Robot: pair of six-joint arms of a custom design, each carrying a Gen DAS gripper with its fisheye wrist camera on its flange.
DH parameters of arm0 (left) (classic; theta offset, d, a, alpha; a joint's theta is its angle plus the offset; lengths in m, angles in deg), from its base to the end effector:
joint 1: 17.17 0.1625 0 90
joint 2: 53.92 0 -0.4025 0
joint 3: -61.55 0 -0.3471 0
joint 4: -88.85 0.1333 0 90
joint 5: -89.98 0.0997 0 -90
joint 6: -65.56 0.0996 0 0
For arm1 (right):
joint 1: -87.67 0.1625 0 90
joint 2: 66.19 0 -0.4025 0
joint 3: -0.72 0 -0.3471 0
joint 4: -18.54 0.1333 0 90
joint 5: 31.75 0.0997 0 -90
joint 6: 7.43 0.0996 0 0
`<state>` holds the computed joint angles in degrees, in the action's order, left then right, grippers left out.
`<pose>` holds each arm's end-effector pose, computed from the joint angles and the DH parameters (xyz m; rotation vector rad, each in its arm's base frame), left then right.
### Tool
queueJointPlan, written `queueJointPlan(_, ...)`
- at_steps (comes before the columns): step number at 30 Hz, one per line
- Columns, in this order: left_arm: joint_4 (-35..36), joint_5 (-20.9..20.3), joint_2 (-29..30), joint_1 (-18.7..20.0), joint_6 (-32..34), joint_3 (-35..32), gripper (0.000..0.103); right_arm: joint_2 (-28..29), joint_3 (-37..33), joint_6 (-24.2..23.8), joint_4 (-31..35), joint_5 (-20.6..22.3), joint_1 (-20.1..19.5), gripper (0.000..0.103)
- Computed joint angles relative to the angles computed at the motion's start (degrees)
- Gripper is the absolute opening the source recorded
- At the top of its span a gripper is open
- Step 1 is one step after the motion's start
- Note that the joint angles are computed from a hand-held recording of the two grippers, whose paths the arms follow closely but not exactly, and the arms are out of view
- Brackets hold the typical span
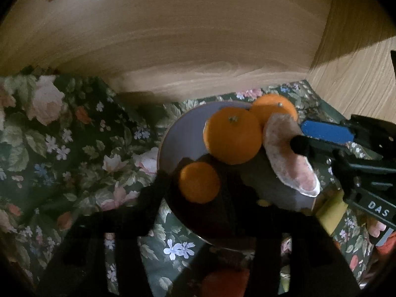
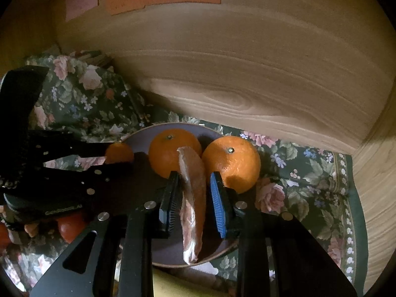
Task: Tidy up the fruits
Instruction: 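Place the mandarin on the plate with the left tool while the right lays the pomelo segment there, then grasp the red tomato with the left tool while the right grasps the yellow banana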
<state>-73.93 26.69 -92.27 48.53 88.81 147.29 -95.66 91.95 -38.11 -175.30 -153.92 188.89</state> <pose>-0.1171 -0.6920 0.1191 0.9282 2.4546 -0.5960 0.2043 -0.6172 0.0590 0.6006 -2.3025 0.7814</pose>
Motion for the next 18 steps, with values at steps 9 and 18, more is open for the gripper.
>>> queueJointPlan(9, -0.7, 1.1, -4.4, -1.6, -0.7, 4.8, 0.062, -3.4, 6.8, 0.5, -5.6, 1.1, 0.8, 0.042)
queueJointPlan(18, -3.5, 0.9, -10.9, -2.3, -1.3, 13.7, 0.062, -5.2, 13.7, 2.2, -9.3, 1.1, 1.4, 0.062)
